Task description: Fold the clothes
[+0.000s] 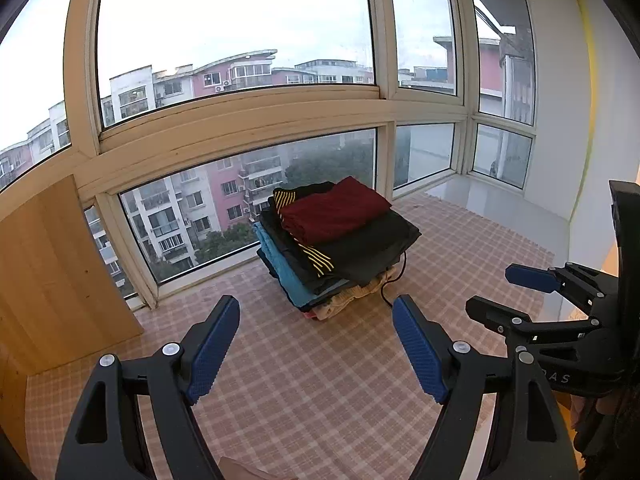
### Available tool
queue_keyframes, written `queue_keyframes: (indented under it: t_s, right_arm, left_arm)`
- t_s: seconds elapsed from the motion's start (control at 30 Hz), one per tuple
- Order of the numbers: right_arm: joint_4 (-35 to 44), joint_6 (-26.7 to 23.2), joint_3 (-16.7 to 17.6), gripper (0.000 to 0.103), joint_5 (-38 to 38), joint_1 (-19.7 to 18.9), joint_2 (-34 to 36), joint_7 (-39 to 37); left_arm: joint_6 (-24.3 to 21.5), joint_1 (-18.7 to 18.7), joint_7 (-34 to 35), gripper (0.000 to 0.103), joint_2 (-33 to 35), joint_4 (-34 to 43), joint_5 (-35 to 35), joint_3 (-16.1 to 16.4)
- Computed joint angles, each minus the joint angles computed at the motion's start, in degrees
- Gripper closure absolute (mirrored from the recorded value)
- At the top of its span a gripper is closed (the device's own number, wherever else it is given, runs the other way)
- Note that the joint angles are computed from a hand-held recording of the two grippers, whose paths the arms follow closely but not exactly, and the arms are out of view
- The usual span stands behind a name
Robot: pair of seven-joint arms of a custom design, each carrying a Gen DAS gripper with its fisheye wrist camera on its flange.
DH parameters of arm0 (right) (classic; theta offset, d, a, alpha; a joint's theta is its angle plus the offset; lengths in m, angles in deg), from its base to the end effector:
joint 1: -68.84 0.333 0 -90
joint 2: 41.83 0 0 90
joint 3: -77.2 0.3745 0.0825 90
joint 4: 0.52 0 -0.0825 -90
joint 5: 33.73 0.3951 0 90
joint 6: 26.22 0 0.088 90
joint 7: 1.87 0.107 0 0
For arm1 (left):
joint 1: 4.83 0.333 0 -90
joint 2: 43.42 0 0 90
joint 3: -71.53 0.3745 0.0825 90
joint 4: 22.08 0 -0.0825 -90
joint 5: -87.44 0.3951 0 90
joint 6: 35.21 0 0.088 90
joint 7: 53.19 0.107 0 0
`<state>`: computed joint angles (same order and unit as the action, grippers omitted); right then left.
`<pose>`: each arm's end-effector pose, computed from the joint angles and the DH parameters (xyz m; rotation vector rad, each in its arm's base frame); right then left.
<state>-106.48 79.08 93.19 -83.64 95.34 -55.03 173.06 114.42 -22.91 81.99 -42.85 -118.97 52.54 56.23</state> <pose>0.4011 0.3127 0.7217 -1.1568 2.1620 -1.0790 0.5306 -0.3334 0.7373 -0.7136 2.3779 -1.3072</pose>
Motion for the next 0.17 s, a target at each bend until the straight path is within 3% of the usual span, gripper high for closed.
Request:
queue_keyframes:
  t_s: [0.17]
  right_arm:
    - [-0.13,0.23,-0.1,0.037,0.11,-0.02,-0.01,0.16]
  left_arm:
    - [0.81,0.07,2.81,0.026,-0.38,-0.56,-3.11,0.08]
